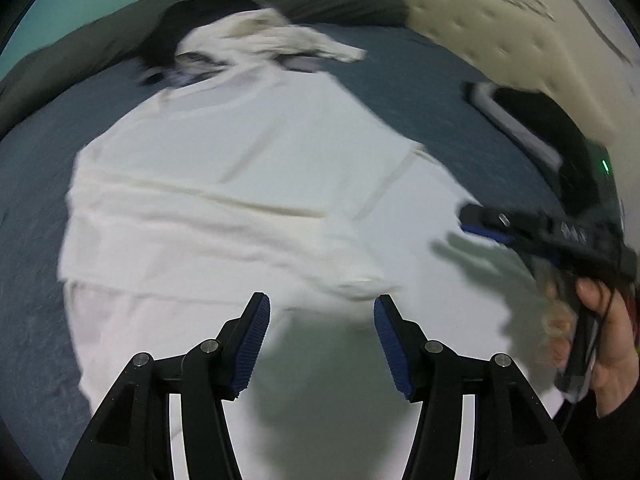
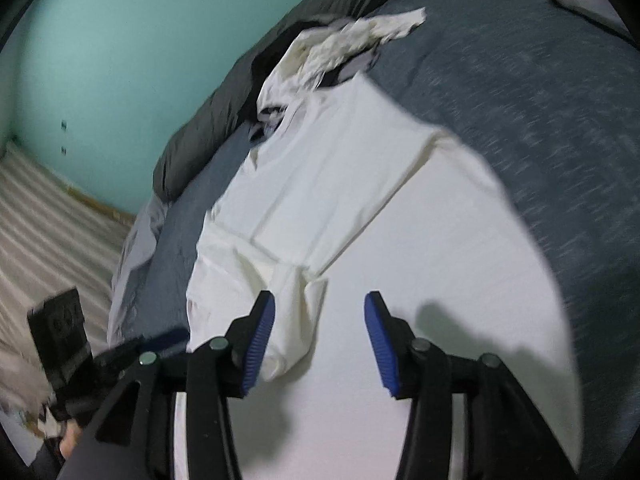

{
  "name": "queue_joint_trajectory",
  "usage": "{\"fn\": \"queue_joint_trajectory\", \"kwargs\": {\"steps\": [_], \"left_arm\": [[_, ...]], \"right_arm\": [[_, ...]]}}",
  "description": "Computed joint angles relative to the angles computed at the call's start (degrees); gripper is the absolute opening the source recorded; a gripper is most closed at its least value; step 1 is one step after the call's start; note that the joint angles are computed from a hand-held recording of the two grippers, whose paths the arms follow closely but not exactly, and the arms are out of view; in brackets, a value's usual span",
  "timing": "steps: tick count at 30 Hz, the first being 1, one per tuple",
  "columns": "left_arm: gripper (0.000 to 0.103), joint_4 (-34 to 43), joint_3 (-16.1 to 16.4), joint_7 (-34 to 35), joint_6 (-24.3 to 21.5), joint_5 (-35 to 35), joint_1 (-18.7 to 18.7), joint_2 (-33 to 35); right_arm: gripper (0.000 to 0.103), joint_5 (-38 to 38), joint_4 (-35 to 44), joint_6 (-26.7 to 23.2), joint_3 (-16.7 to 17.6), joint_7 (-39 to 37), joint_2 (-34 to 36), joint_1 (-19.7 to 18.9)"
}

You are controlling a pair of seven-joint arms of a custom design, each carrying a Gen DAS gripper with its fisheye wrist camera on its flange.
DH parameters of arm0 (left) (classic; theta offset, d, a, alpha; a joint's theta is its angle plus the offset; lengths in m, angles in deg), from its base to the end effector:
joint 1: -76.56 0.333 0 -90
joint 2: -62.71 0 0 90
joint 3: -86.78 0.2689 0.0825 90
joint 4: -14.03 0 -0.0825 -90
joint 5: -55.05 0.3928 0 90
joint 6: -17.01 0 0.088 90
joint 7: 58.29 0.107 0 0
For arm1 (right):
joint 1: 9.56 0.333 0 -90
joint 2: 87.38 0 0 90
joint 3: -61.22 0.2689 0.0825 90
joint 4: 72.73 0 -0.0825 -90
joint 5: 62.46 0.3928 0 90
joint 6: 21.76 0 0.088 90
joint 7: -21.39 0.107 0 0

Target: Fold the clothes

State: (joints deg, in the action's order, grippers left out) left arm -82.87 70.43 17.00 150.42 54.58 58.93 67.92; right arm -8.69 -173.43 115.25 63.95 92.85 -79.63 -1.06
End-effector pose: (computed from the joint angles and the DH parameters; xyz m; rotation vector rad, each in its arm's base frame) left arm 0.5324 -0.3515 0.5481 -1.6793 2.3355 -0.7760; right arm 0.6328 0.1314 0.4938 -1.5538 1.6081 0.2204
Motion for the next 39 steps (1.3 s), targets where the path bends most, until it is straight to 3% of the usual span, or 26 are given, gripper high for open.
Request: {"fn": "queue_joint_trajectory", "kwargs": {"steps": [5, 9, 18, 23, 27, 35, 39], "left_arm": [[0.059, -8.2, 2.2, -2.4, 3.2, -3.1, 2.4, -5.2], [0.059, -12.3, 3.2, -3.8, 5.7, -1.0, 2.9, -7.2], [0.060, -20.0, 5.2, -5.1, 11.2, -5.0, 3.4, -11.1], [0.060, -21.5, 5.9, -4.1, 12.1, -6.7, 3.0, -11.8], [0.060, -22.1, 6.3, -4.0, 12.0, -6.9, 3.0, -12.4], [0.060, -21.3, 6.6, -4.9, 11.5, -6.2, 3.3, -12.8], [0.060, -20.3, 6.4, -5.3, 11.3, -6.1, 3.2, -12.3]], "right_arm": [[0.050, -3.8, 3.9, -3.9, 1.2, -0.3, 3.0, 1.5], [0.050, -8.1, 4.9, -3.2, 1.8, -0.4, 3.8, 3.3], [0.049, -20.0, 6.5, -1.6, 1.9, 0.2, 5.9, 7.1], [0.018, -22.6, 6.9, -0.9, 1.7, 2.4, 6.7, 7.6], [0.008, -19.7, 4.7, 1.4, 1.7, 2.6, 5.1, 6.5], [0.006, -6.5, -2.0, 5.0, 1.4, 1.1, -0.8, 3.4], [0.005, -2.8, -6.4, 4.0, 0.5, 0.1, -4.8, 2.7]]}}
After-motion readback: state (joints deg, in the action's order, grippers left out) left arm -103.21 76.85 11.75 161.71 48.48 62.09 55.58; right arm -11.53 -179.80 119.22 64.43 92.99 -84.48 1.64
